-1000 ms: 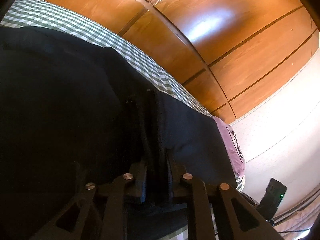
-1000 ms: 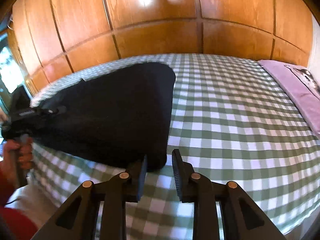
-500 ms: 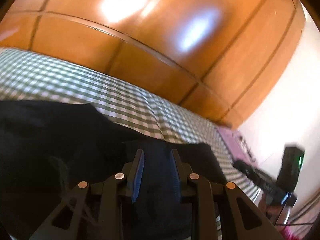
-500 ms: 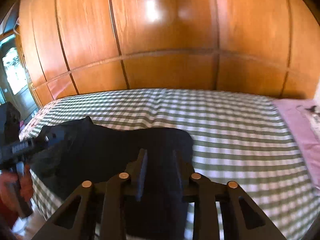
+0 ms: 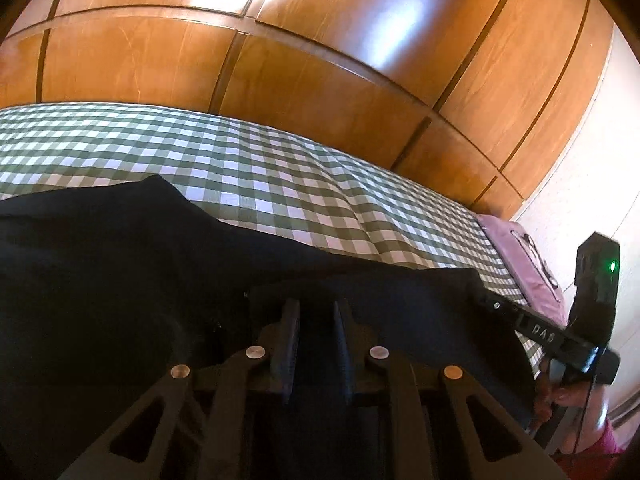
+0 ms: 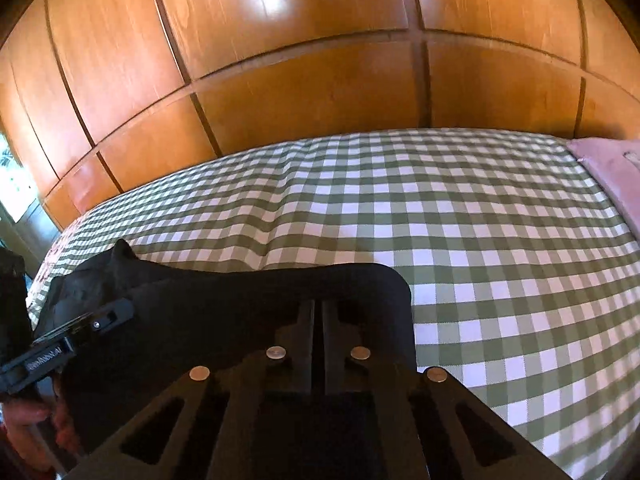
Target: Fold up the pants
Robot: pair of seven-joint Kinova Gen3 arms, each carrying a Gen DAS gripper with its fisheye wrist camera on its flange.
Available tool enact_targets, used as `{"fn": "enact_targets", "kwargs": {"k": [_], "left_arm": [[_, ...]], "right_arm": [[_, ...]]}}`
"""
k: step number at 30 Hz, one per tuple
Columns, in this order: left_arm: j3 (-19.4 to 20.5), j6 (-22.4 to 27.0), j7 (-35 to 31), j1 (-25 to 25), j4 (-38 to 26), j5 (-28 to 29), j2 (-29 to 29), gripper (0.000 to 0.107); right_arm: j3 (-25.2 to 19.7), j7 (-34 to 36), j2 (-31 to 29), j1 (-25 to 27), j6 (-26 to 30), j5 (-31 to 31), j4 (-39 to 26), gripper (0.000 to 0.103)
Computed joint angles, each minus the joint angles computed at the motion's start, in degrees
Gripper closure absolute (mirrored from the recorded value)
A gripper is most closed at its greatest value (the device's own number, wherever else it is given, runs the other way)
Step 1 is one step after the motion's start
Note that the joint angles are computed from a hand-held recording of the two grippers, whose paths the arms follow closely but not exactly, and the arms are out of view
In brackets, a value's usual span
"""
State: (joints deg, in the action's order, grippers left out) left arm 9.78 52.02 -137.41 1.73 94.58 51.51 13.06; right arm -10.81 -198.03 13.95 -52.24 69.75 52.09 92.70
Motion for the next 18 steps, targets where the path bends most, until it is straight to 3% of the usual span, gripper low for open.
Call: {"fn": "enact_targets", "kwargs": {"k": [5, 10, 13, 16, 18], "left_arm": [[0.38, 1.55, -2.36, -1.63, 0.27, 4.29, 1.54, 0.089], [-0.21, 5.60, -3.88, -4.35, 1.43, 9.02, 1.70, 0.091], [-1.46, 7.41, -3.74, -5.35, 2.66, 9.50, 0.12, 0.089], [-3.42, 6.23, -3.56, -5.46, 4.37, 6.76, -3.91, 0.075], [-5.18, 6.58, -4.52, -6.45, 5.40, 6.26, -6.04, 0.075]], "right_arm": [[0.60, 2.18, 3.50, -2.58, 5.70, 2.04, -3.23, 0.102], [0.97, -0.57, 2.04, -3.00, 3.64, 3.44, -0.68, 0.102], [0.29, -1.93, 1.24, -2.44, 2.94, 3.47, 0.04, 0.102], [0.15, -0.90, 2.79, -3.91, 7.85, 2.12, -3.96, 0.096], [0.17, -1.70, 3.67, -5.86, 9.26, 3.34, -5.95, 0.094]]}}
